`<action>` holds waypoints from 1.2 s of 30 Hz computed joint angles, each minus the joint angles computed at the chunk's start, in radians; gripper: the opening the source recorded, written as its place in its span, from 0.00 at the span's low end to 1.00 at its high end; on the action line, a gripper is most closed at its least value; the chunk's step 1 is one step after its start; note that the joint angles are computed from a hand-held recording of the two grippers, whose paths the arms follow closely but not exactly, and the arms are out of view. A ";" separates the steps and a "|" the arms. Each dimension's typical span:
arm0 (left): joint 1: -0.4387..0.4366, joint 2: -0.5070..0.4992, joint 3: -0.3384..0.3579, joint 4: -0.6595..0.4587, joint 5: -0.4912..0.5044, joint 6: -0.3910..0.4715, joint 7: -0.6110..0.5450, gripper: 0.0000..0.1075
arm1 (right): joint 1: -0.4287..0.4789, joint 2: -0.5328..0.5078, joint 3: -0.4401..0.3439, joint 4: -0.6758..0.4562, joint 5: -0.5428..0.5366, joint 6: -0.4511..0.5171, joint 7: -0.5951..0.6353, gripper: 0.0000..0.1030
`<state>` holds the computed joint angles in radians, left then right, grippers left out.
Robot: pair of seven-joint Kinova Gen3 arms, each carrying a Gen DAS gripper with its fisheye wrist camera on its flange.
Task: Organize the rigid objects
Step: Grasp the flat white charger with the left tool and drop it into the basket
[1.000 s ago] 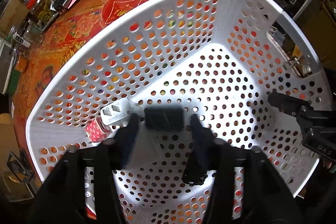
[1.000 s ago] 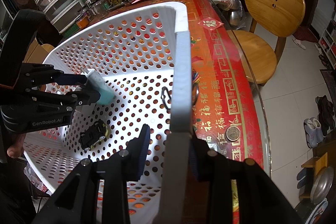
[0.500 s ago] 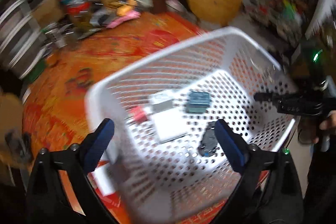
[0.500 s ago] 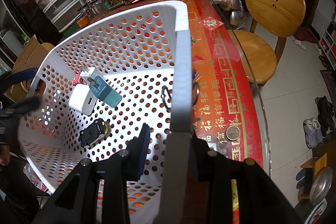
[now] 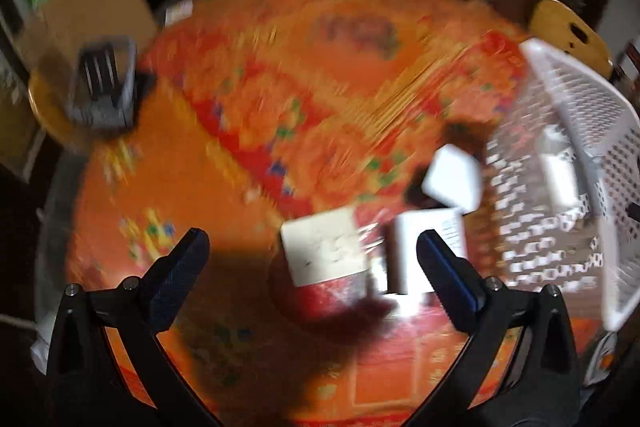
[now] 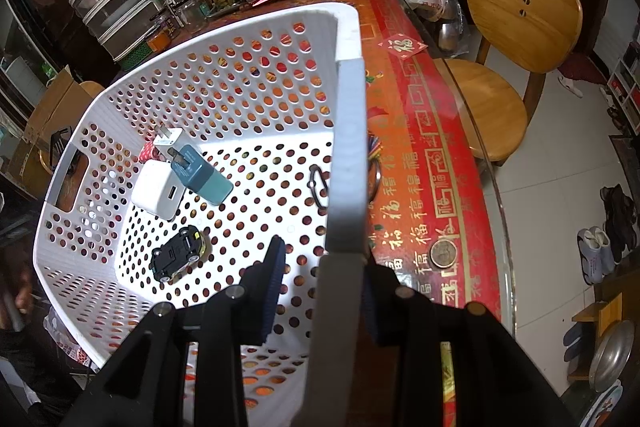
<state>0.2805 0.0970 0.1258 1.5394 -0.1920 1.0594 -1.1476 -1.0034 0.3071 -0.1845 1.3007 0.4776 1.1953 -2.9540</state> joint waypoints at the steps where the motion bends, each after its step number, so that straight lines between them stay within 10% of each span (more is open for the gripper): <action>1: -0.027 0.006 -0.002 0.024 0.033 -0.020 -0.019 0.95 | 0.000 0.001 0.000 -0.003 0.000 0.001 0.003 0.34; 16: -0.004 0.093 -0.026 0.035 0.054 -0.061 0.037 0.95 | 0.001 0.000 0.000 -0.004 -0.003 0.009 0.009 0.34; 24: 0.020 0.118 -0.033 0.015 0.010 -0.051 0.094 0.83 | 0.003 0.003 0.001 -0.011 -0.007 0.011 0.015 0.34; 27: 0.031 0.109 -0.030 0.014 -0.003 -0.058 0.104 0.62 | 0.002 0.003 0.001 -0.013 -0.007 0.012 0.015 0.34; 36: 0.046 0.039 -0.024 0.051 -0.054 -0.088 0.153 0.62 | 0.001 0.004 0.002 -0.014 -0.008 0.013 0.016 0.34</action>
